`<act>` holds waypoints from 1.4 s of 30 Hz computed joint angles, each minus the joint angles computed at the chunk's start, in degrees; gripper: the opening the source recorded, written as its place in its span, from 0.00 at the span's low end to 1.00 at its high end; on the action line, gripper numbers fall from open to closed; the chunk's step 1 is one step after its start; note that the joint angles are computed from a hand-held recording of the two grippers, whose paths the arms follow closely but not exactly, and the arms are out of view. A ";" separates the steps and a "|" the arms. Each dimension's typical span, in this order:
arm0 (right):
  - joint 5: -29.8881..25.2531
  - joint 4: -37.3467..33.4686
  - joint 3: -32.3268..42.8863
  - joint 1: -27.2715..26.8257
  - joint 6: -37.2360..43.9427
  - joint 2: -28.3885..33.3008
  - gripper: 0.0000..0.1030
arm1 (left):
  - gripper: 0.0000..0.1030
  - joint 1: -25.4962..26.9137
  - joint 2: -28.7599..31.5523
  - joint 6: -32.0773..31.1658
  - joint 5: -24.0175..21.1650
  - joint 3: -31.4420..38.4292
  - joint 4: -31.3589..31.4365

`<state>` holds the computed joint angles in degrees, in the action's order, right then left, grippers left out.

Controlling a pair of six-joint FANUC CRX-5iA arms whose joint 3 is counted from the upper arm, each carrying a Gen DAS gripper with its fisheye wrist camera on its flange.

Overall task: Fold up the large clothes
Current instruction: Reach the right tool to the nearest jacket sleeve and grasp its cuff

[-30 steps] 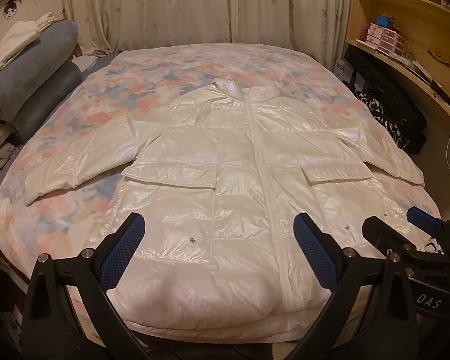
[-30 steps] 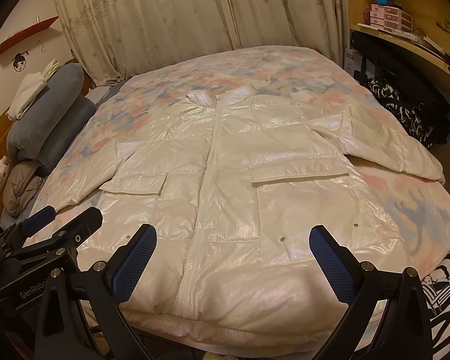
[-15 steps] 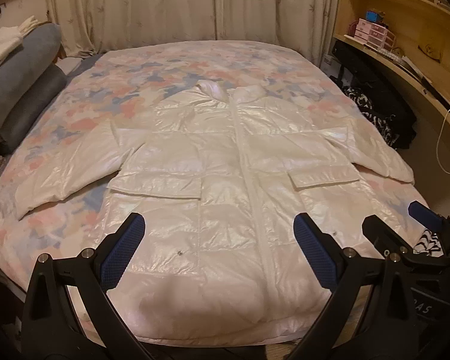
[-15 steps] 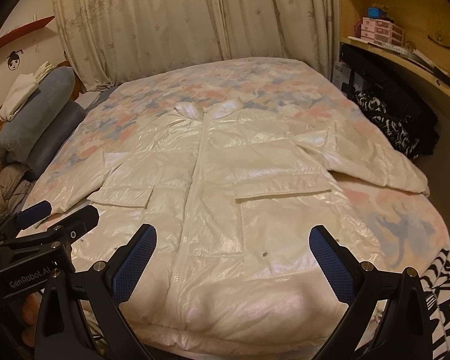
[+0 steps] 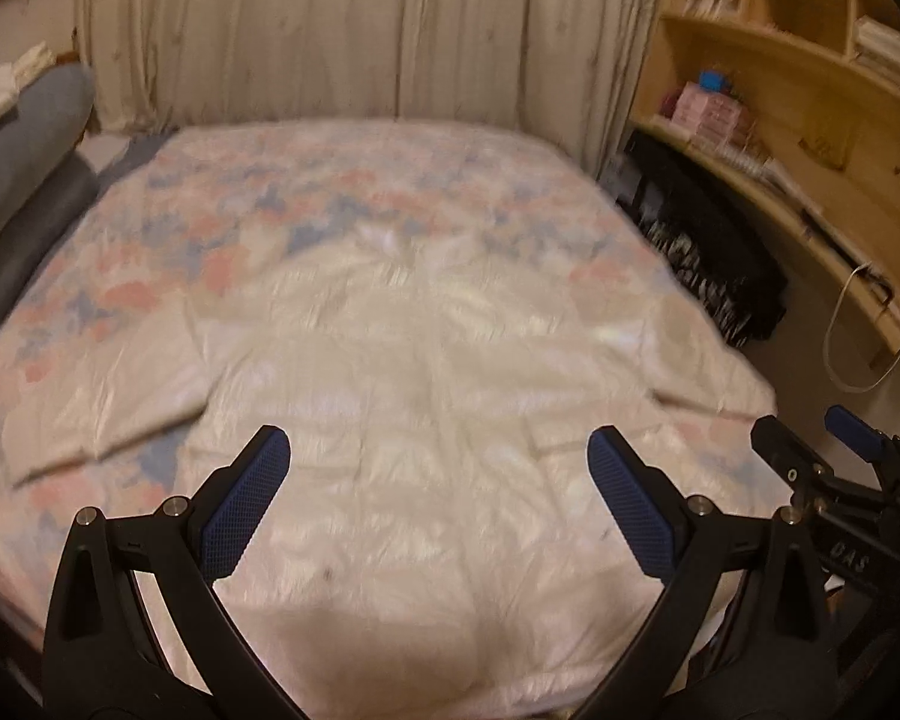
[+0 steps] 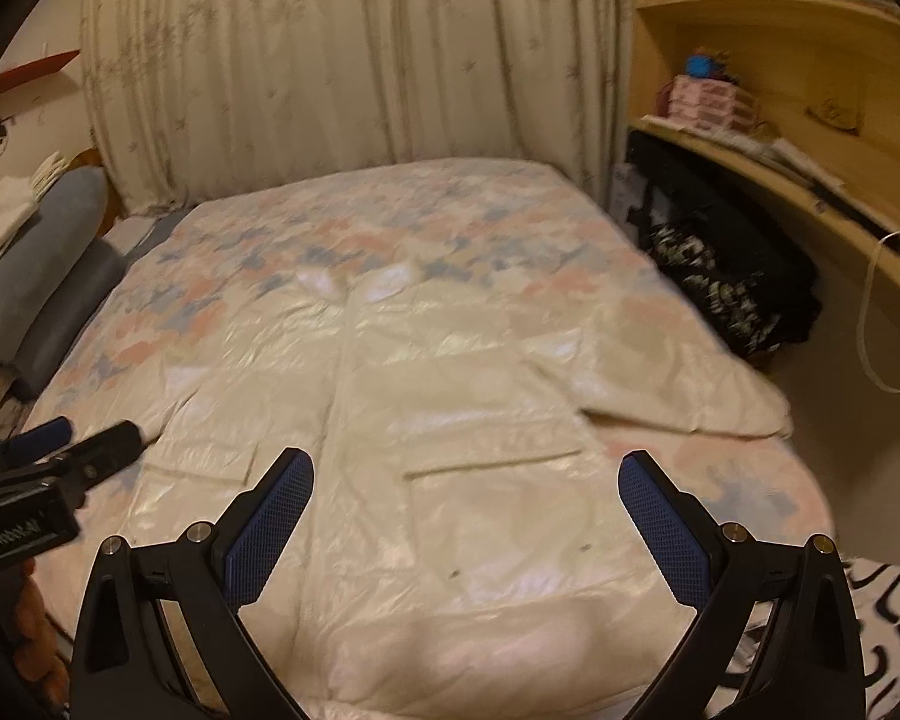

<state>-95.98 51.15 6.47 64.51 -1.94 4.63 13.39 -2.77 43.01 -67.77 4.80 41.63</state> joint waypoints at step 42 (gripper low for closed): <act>43.88 -42.48 -33.94 -66.52 19.06 -20.09 0.88 | 0.87 -36.93 41.19 33.37 3.85 39.15 -26.07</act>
<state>-52.09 8.67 -27.46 -2.01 17.11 -15.47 -23.54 38.42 76.38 -63.92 43.94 15.56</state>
